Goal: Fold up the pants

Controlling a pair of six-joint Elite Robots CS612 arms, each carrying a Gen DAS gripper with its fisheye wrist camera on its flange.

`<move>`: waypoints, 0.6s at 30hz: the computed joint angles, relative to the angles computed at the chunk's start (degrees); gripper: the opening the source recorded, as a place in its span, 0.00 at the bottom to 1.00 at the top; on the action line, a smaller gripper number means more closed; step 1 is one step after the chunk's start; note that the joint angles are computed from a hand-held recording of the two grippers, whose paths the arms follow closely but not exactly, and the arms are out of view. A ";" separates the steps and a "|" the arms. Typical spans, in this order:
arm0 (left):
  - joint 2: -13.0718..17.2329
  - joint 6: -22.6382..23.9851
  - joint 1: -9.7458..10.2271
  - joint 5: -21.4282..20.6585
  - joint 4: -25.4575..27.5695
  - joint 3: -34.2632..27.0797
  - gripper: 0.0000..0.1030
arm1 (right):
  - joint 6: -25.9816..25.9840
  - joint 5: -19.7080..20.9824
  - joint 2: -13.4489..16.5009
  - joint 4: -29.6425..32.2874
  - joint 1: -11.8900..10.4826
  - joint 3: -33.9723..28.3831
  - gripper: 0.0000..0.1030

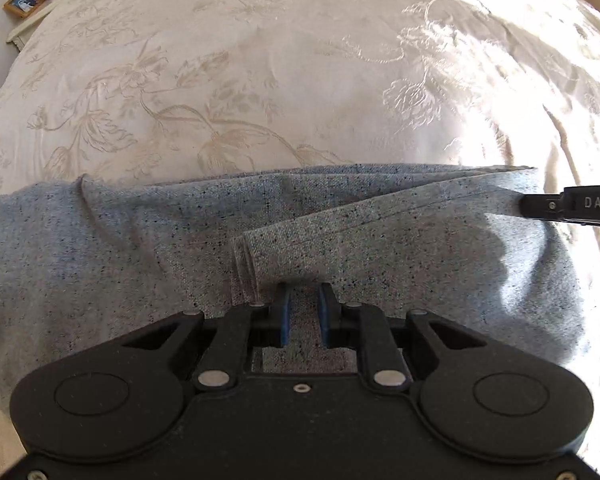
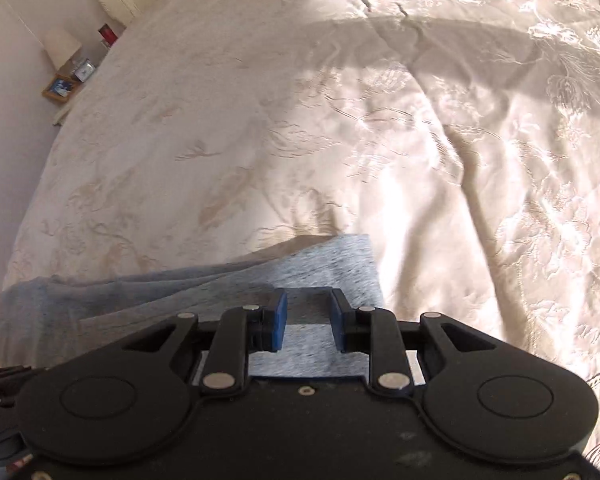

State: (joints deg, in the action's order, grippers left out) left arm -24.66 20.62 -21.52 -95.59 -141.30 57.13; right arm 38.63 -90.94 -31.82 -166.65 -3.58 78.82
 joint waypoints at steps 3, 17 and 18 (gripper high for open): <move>1.19 0.15 -0.43 1.41 1.24 -1.51 0.24 | -1.31 -1.96 0.64 3.77 -0.53 -0.30 0.13; -2.35 -1.00 -1.38 5.51 -2.82 4.25 0.24 | 4.62 12.88 -4.61 -8.48 -4.73 13.54 0.35; -2.49 -1.15 -1.43 5.95 -2.88 4.47 0.24 | 4.02 14.17 -4.37 -8.77 -4.90 13.69 0.35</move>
State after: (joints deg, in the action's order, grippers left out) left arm -27.16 19.47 -22.95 -89.64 -144.17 61.60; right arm 42.65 -76.77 -36.20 -175.41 -8.48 92.52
